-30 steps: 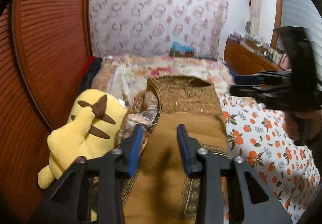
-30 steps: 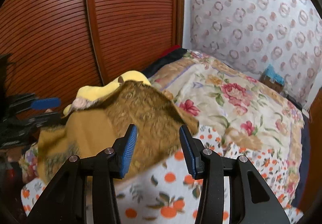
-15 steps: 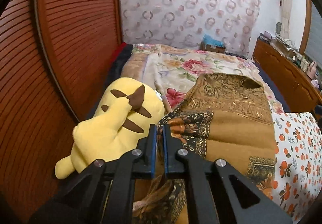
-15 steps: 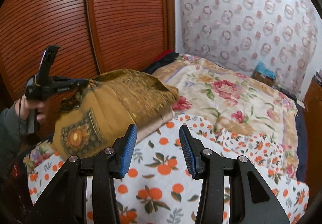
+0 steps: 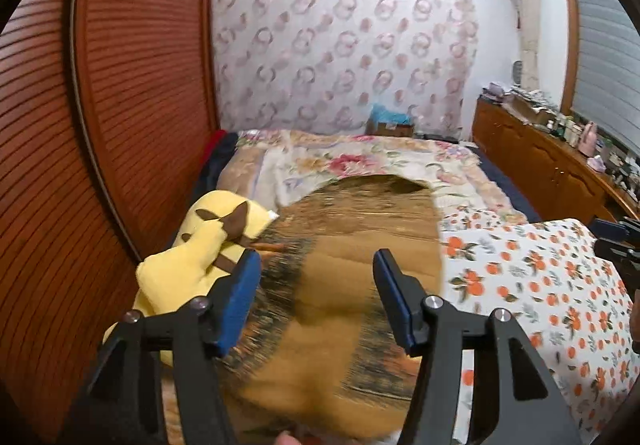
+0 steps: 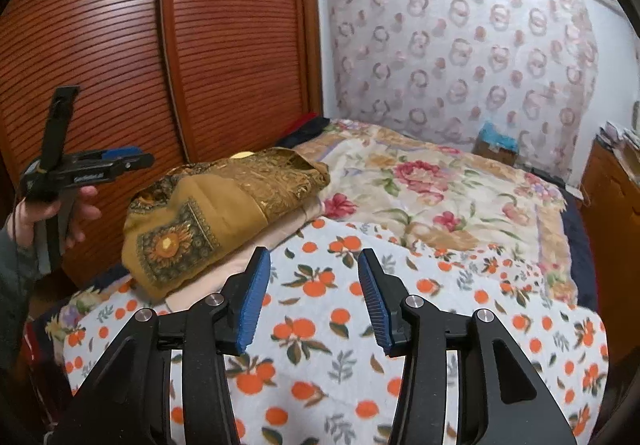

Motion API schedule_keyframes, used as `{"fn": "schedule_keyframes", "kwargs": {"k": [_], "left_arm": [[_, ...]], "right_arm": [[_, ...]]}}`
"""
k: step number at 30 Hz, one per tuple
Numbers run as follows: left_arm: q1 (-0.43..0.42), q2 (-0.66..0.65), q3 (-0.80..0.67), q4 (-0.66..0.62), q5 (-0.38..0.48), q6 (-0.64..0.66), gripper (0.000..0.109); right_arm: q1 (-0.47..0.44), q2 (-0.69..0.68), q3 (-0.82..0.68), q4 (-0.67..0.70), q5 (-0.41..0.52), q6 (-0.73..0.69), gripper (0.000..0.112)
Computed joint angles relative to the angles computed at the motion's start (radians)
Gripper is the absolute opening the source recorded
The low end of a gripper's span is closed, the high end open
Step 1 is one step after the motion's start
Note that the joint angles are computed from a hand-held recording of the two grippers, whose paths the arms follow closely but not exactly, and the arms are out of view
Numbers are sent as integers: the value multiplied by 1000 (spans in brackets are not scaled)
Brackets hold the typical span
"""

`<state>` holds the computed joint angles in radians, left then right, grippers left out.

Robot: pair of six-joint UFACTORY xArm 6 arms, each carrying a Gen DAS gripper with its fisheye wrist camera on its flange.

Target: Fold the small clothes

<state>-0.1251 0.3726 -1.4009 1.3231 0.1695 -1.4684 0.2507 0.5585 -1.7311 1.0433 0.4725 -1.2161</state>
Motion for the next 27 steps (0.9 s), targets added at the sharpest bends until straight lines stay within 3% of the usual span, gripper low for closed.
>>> {"fn": "schedule_keyframes", "kwargs": {"k": [4, 10, 18, 27], "left_arm": [[-63, -43, 32, 155, 14, -162, 58], [-164, -92, 68, 279, 55, -321, 58], [-271, -101, 59, 255, 104, -331, 58], [-369, -75, -1, 193, 202, -262, 58]], "right_arm": [[-9, -83, 124, 101, -48, -79, 47], [-15, -216, 291, 287, -107, -239, 55], [-44, -371, 437, 475, -142, -387, 74], [-74, -493, 535, 741, -247, -601, 80]]}}
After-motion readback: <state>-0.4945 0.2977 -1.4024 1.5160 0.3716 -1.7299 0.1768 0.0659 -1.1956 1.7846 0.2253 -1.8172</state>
